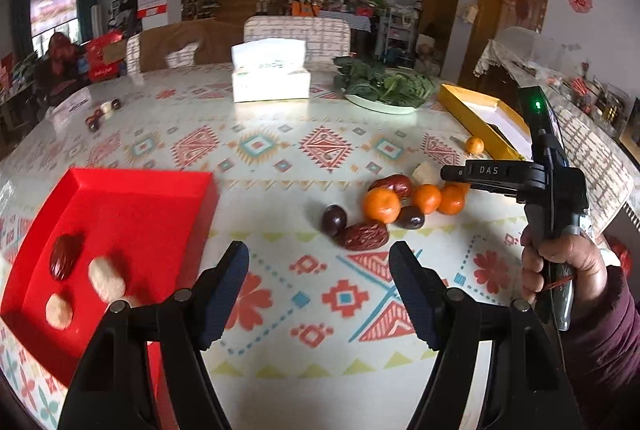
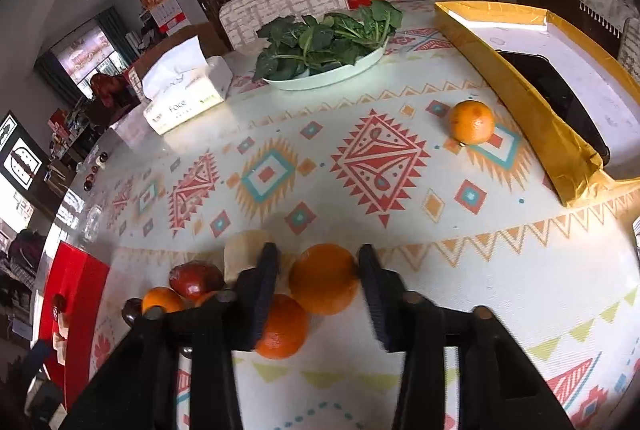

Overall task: Organize fruits
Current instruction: 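Grasp a mandarin with the left tool while the right tool grasps another mandarin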

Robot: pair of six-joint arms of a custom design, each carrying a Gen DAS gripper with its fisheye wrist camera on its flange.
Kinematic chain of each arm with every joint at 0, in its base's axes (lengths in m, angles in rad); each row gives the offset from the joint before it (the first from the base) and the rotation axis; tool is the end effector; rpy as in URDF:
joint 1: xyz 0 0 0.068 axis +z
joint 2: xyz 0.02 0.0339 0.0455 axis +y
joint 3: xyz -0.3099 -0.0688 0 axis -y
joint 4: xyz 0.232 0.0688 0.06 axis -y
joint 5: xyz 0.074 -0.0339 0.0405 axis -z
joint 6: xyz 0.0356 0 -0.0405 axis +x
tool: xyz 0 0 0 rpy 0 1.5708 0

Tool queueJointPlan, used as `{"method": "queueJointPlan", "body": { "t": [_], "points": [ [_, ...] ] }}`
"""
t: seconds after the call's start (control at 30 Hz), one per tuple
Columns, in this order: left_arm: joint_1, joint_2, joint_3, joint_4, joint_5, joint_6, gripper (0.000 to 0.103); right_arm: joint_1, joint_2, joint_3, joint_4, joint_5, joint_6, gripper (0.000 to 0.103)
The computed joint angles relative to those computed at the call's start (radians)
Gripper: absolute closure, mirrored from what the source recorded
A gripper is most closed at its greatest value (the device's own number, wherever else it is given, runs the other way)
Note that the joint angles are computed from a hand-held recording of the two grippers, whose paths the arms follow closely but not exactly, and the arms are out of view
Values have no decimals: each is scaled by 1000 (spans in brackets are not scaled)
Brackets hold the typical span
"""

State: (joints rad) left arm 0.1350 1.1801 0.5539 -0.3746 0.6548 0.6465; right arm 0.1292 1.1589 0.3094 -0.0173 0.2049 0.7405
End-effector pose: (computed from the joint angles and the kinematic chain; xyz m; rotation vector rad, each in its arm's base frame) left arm 0.1816 0.0028 0.2266 0.8166 2.2035 -0.4734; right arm 0.1642 0.0140 0.1799 0.8143 2.2775 0.1486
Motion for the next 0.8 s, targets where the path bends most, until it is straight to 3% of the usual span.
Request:
{"method": "queueJointPlan", "body": {
  "t": [0.2, 0.37, 0.57, 0.8],
  "points": [
    [-207, 5, -36, 102, -113, -92, 31, -34, -31, -28, 27, -47, -15, 66],
    [-374, 134, 9, 182, -201, -190, 31, -57, -89, -52, 14, -75, -8, 66],
    [-502, 284, 60, 254, -279, -248, 60, -95, -179, -70, -12, -91, -1, 66],
    [-537, 348, 77, 305, -300, -272, 60, -95, -170, -64, -4, -115, -8, 66]
  ]
}}
